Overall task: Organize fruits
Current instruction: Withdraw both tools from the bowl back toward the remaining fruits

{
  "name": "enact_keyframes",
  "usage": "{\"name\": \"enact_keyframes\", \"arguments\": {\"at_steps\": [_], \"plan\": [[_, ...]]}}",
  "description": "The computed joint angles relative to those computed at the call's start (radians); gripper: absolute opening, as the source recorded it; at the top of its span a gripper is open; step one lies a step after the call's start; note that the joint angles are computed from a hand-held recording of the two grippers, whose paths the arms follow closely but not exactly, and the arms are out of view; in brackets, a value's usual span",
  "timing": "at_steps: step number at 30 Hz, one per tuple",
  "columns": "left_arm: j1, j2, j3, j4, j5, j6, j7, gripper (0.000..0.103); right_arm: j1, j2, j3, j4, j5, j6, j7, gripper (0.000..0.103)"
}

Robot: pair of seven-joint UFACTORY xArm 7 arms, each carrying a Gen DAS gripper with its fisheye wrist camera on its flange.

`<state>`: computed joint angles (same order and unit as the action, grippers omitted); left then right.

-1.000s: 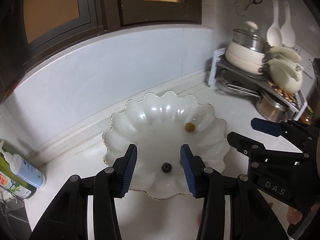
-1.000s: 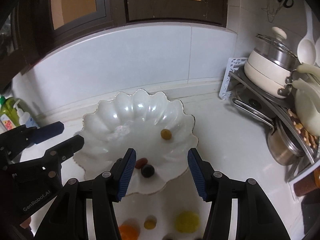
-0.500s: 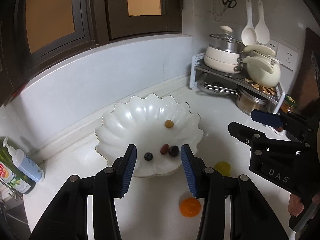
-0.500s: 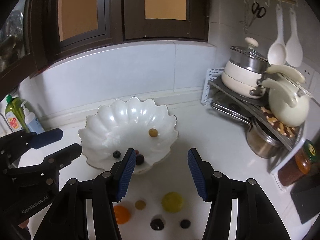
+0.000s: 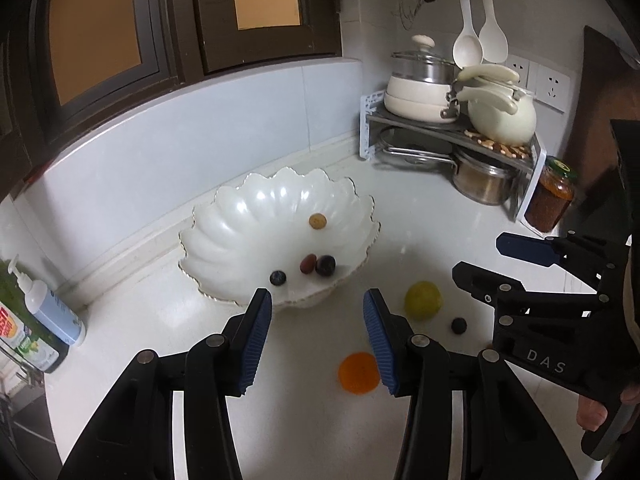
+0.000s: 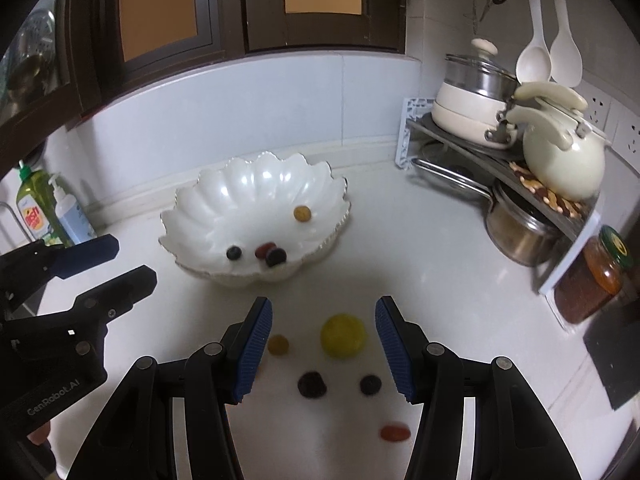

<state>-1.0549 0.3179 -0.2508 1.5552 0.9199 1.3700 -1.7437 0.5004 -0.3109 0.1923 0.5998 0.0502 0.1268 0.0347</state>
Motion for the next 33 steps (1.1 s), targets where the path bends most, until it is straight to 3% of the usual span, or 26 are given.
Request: {"name": "enact_keyframes", "arguments": {"at_steps": [13, 28, 33], "plan": [[-0.017, 0.041, 0.003, -0.014, -0.04, -0.077, -0.017, 0.047, 0.058, -0.044, -0.045, -0.088, 0.048, -0.026, -0.023, 0.055], [-0.021, 0.045, 0.005, -0.068, -0.06, -0.149, -0.03, 0.047, 0.035, -0.036, -0.008, -0.139, 0.008, -0.049, 0.015, 0.055], [-0.007, 0.043, 0.007, -0.105, -0.063, -0.211, -0.036, 0.047, 0.031, -0.005, -0.005, -0.14, -0.006, -0.056, 0.026, 0.055]]}}
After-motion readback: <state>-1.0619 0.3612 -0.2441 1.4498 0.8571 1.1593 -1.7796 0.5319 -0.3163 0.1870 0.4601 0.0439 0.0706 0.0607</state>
